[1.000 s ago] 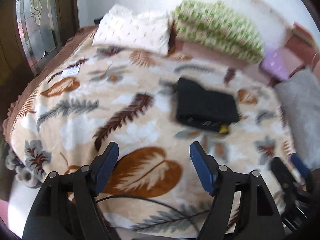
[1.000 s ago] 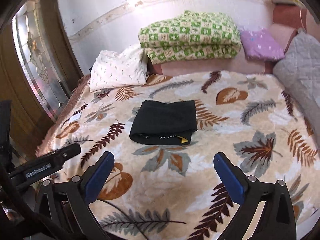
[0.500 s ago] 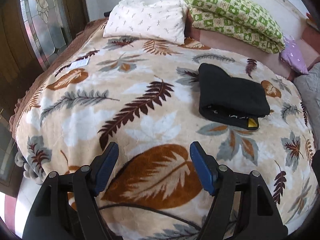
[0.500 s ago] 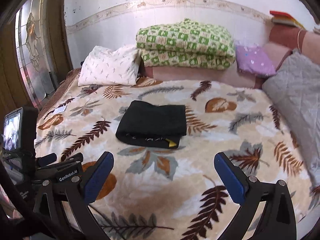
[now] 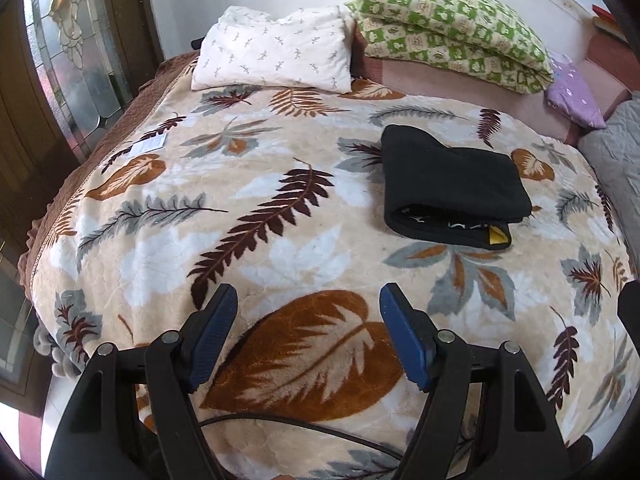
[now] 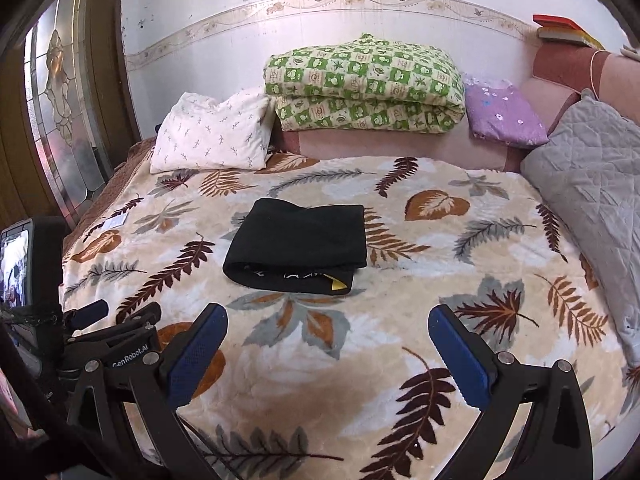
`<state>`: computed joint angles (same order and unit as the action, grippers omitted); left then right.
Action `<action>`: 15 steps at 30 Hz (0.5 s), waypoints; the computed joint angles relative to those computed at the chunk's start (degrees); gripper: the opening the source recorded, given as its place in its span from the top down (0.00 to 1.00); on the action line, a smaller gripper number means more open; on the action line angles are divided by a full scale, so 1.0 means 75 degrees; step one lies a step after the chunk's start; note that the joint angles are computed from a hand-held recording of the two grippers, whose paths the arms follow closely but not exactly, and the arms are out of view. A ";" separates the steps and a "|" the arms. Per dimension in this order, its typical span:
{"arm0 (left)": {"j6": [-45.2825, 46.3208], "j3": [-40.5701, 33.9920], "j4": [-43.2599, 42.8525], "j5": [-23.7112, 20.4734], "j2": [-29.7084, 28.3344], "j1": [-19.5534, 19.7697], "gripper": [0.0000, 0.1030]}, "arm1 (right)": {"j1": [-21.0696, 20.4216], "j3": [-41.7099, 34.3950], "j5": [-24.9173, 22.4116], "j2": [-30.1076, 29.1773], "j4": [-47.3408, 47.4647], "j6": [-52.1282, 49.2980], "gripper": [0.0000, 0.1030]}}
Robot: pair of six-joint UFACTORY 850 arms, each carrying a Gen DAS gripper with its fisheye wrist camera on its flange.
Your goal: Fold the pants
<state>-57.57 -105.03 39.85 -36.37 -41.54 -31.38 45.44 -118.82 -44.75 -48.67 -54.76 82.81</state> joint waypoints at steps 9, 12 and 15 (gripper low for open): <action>0.0030 0.0072 -0.0030 0.0101 0.0063 -0.0002 0.28 | -0.0014 0.0361 0.0087 0.0229 -0.0087 0.0362 0.02; 0.0070 0.0094 -0.0087 0.0160 0.0081 0.0006 0.29 | -0.0013 0.0380 0.0080 0.0241 -0.0101 0.0392 0.02; 0.0128 0.0107 -0.0085 0.0203 0.0097 -0.0005 0.29 | -0.0025 0.0385 0.0102 0.0246 -0.0053 0.0351 0.02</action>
<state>-56.61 -104.23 39.22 -34.84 -40.81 -31.42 45.25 -115.93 -43.99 -46.83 -55.15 85.44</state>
